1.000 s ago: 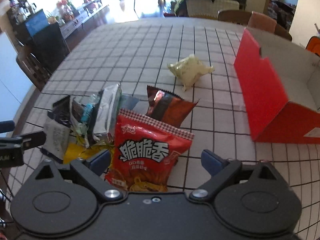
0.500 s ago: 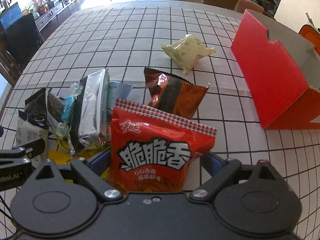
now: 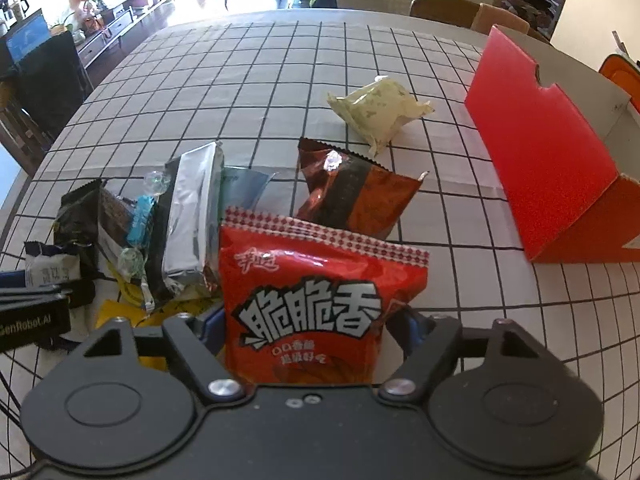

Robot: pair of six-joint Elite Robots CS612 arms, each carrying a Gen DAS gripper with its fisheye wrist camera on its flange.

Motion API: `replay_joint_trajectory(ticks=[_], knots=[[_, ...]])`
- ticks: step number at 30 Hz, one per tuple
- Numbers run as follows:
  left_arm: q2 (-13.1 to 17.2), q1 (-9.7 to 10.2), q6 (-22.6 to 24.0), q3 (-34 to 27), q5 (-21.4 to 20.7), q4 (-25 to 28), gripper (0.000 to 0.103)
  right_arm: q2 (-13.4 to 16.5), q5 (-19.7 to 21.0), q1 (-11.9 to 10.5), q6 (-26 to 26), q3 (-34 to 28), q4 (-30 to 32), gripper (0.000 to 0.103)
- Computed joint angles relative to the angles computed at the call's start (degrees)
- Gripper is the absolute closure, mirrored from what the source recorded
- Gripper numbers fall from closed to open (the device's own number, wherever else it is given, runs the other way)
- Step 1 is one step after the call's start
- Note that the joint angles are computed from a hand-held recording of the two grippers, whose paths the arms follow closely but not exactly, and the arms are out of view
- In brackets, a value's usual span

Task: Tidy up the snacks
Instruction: 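Carry both snacks into the red box and open both grippers to release them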

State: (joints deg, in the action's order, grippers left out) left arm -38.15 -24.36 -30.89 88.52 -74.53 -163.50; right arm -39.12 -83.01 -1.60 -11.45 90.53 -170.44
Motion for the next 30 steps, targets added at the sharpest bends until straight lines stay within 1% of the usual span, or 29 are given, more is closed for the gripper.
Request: replay_joint_trajectory(ticks=[6,11,13,19,22,25,30], knots=[[-0.59,0.15,-2.54,1.04,-0.46,-0.04,0.055,-0.47,1.94,-0.88,1.64,0.94,-0.37,0.030],[-1.56,-0.03,-3.12,2.90,-0.45,-1.63,0.055,-1.17,2.77,-1.59,2.56,2.00,-1.62,0.030],[-2.19,-0.01,-3.55,3.94,-1.23,-2.59,0.055,-1.76,3.25,-2.00,2.71,2.83,-2.32,0.030],[-4.39,-0.48,-4.15,6.76,-1.83,-4.88,0.055,-3.92,4.63,-3.07,2.93,5.30,-4.07,0.030],[-5.73,-1.06,-3.54,8.23,-1.33,-6.82,0.055,-5.35,5.70,-3.69,2.34,6.73,-4.64,0.030],[-6.94,-1.39,-3.03,9.04,-2.07,-7.91,0.055,-6.90,6.75,-4.40,1.69,7.97,-4.31,0.030],[-8.50,-2.36,-0.42,9.55,-2.66,-10.01,0.055,-9.16,7.18,-5.38,-0.99,9.80,-5.46,0.030]])
